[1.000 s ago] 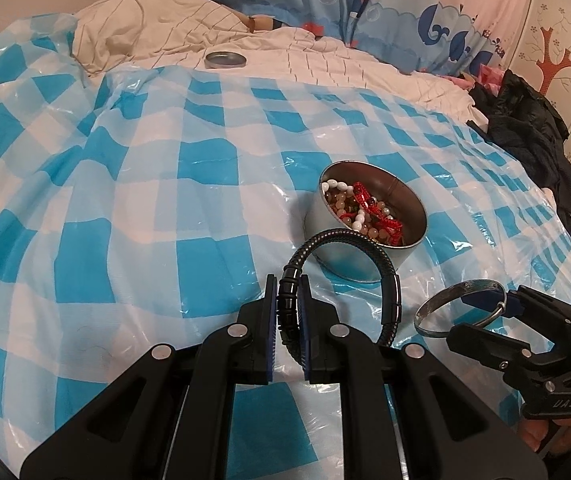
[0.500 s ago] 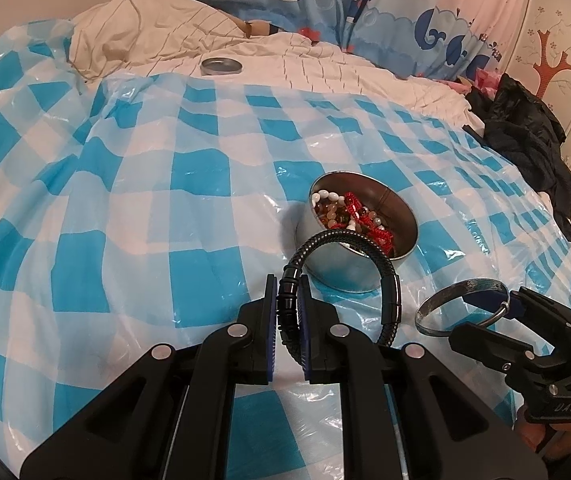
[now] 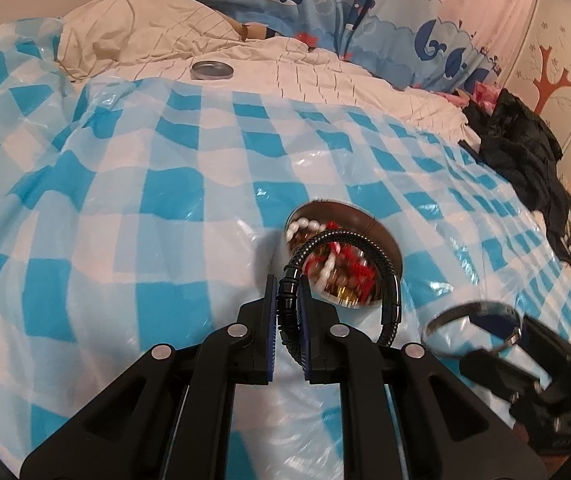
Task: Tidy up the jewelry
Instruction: 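Lift and carry both bracelets over the tin with both tools, then open both tools to drop the bracelets into the tin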
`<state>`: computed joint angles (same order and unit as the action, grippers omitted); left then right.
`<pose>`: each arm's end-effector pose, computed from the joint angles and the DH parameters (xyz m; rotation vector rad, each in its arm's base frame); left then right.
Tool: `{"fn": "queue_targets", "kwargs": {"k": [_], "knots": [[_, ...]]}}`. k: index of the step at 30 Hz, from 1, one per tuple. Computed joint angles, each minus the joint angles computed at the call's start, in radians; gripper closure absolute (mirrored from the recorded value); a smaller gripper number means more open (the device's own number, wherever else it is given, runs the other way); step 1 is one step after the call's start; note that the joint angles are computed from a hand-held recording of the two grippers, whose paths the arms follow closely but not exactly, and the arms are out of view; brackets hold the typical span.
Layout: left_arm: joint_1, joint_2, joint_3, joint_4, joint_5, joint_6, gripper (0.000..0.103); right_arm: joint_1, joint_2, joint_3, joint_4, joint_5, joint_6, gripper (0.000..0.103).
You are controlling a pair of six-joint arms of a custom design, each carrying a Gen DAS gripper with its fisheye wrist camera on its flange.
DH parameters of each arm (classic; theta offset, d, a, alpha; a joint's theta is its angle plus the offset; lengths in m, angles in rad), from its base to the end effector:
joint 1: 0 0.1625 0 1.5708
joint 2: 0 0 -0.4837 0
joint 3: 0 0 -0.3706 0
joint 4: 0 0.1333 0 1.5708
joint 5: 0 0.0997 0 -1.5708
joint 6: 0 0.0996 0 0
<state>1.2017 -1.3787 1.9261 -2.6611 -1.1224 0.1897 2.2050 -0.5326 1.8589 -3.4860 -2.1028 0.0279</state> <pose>-0.0304 -0.5678 0.4191 0.5670 2.5838 -0.7857 0.4441 -0.4641 0.0325 0.5837 -2.6016 0.9974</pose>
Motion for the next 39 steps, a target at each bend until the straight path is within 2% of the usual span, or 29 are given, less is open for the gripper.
{"fn": "queue_targets", "kwargs": {"k": [11,18,21,23,25,26,27,29,33,35,36,37,39], "knots": [[-0.007,0.084,-0.033,-0.044,-0.021,-0.052,0.094,-0.012,-0.011,0.012,-0.046,-0.007,0.010,0.041],[-0.022,0.110,-0.036,-0.082,0.042,-0.048,0.093,-0.013,-0.013,0.014,-0.051,-0.005,0.009,0.041],[-0.018,0.121,-0.062,-0.056,0.043,-0.055,0.083,-0.010,-0.013,0.013,-0.055,-0.014,0.006,0.041],[-0.009,0.115,-0.076,-0.031,0.008,-0.069,0.077,-0.008,-0.011,0.012,-0.059,-0.017,0.005,0.041],[-0.011,0.105,-0.076,-0.025,0.008,-0.074,0.069,-0.006,-0.006,0.007,-0.068,-0.024,-0.004,0.041],[-0.016,0.098,-0.073,-0.030,0.019,-0.071,0.061,-0.003,-0.001,0.000,-0.077,-0.030,-0.016,0.041],[-0.017,0.084,-0.069,-0.031,0.015,-0.069,0.058,-0.001,0.006,-0.009,-0.088,-0.033,-0.029,0.041],[-0.017,0.059,-0.071,-0.012,0.003,-0.076,0.057,-0.001,0.017,-0.036,-0.098,-0.017,-0.051,0.041],[-0.017,-0.009,-0.060,0.000,0.018,-0.073,0.048,-0.009,0.057,-0.123,-0.112,0.040,-0.114,0.041],[-0.011,-0.032,-0.060,0.004,0.020,-0.075,0.046,-0.022,0.086,-0.164,-0.147,0.086,-0.161,0.041],[-0.006,-0.044,-0.060,0.009,0.018,-0.077,0.045,-0.031,0.102,-0.181,-0.168,0.108,-0.188,0.035],[-0.002,-0.052,-0.060,0.015,0.018,-0.079,0.045,-0.038,0.121,-0.209,-0.157,0.093,-0.208,0.023],[0.006,-0.066,-0.057,0.031,0.019,-0.083,0.044,-0.048,0.131,-0.248,-0.036,0.028,-0.182,0.023]]}}
